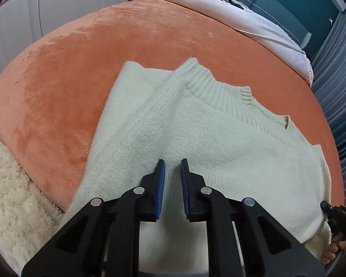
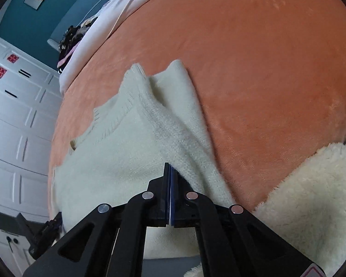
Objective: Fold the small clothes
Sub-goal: 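Pinch the folded edge with both grippers and smooth it flat, then grasp the sweater's folded edge with the left gripper and lift it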
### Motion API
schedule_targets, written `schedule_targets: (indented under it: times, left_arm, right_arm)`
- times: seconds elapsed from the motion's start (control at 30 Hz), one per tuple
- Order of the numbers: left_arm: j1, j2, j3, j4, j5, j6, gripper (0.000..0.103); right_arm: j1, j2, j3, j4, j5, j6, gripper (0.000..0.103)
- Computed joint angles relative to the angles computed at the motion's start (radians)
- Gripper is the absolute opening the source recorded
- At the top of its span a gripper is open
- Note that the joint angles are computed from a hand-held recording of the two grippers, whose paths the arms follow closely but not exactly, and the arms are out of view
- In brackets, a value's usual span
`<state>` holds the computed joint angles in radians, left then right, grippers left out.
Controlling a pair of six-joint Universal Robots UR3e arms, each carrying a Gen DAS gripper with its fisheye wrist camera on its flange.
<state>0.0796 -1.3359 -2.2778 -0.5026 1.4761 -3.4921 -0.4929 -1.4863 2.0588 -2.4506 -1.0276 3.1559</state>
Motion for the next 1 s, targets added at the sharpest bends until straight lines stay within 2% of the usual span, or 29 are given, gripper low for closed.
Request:
schedule_targets:
  times: [0.03,0.07,0.1,0.13,0.17,0.2,0.23,0.3,0.37,0.43,0.47,0.57,0.63,0.7,0.77,0.8,0.83,0.93,1.0]
  left_arm:
    - [-0.007,0.004,0.035,-0.049,0.001,-0.017,0.015]
    - [-0.003,0.014,0.064,-0.089,-0.014,-0.038,0.021]
    - [0.016,0.026,0.082,-0.092,-0.050,-0.055,0.032]
    - [0.024,0.038,0.096,-0.078,-0.071,-0.060,0.039]
    - [0.010,0.026,0.129,-0.066,-0.052,-0.057,0.052]
    - [-0.017,-0.009,0.175,-0.056,0.001,-0.042,0.058]
    - [-0.032,-0.052,0.213,-0.052,0.042,-0.019,0.059]
    - [-0.015,-0.143,0.260,-0.070,0.064,0.030,0.060]
    - [0.008,-0.237,0.291,-0.112,0.096,0.047,0.058]
    - [0.029,-0.256,0.258,-0.062,0.103,0.070,0.057]
    - [0.037,-0.246,0.253,-0.064,0.096,0.083,0.057]
    - [0.049,-0.248,0.243,-0.052,0.085,0.093,0.057]
    - [0.039,-0.259,0.234,-0.023,0.098,0.081,0.059]
    - [0.027,-0.249,0.238,-0.041,0.113,0.063,0.059]
    - [0.049,-0.197,0.242,-0.092,0.076,0.044,0.058]
    - [0.082,-0.131,0.214,-0.112,0.037,0.034,0.058]
    - [0.120,-0.055,0.182,-0.138,0.000,0.033,0.059]
    - [0.232,0.150,0.099,-0.272,-0.066,0.070,0.059]
    - [0.308,0.272,0.058,-0.406,-0.099,0.118,0.059]
  right_arm:
    - [0.043,-0.013,-0.018,-0.004,-0.061,0.010,0.001]
    - [0.090,-0.010,-0.052,-0.013,-0.095,0.022,0.007]
    - [0.110,-0.021,-0.069,-0.016,-0.084,0.013,0.009]
    - [0.118,-0.023,-0.084,-0.021,-0.067,-0.002,0.009]
    - [0.139,-0.013,-0.120,-0.024,-0.068,-0.010,0.009]
    - [0.162,0.012,-0.154,-0.041,-0.078,-0.008,0.009]
    - [0.189,0.054,-0.197,-0.060,-0.099,0.006,0.009]
    - [0.242,0.172,-0.319,-0.042,-0.188,0.045,0.009]
    - [0.275,0.327,-0.437,0.009,-0.291,0.077,0.000]
    - [0.209,0.330,-0.411,-0.002,-0.194,0.117,0.000]
    - [0.198,0.307,-0.422,0.029,-0.183,0.136,0.000]
    - [0.197,0.216,-0.365,-0.018,-0.227,0.091,0.000]
    - [0.211,0.264,-0.391,0.016,-0.309,0.030,0.000]
    - [0.170,0.271,-0.349,-0.007,-0.266,-0.011,0.000]
    - [0.159,0.228,-0.376,0.065,-0.260,0.019,0.000]
    - [0.158,0.188,-0.371,0.079,-0.241,0.023,0.011]
    - [0.155,0.142,-0.349,0.081,-0.210,0.013,0.012]
    - [0.211,0.058,-0.358,0.144,-0.121,-0.014,0.012]
    - [0.266,0.017,-0.362,0.209,-0.062,-0.058,0.012]
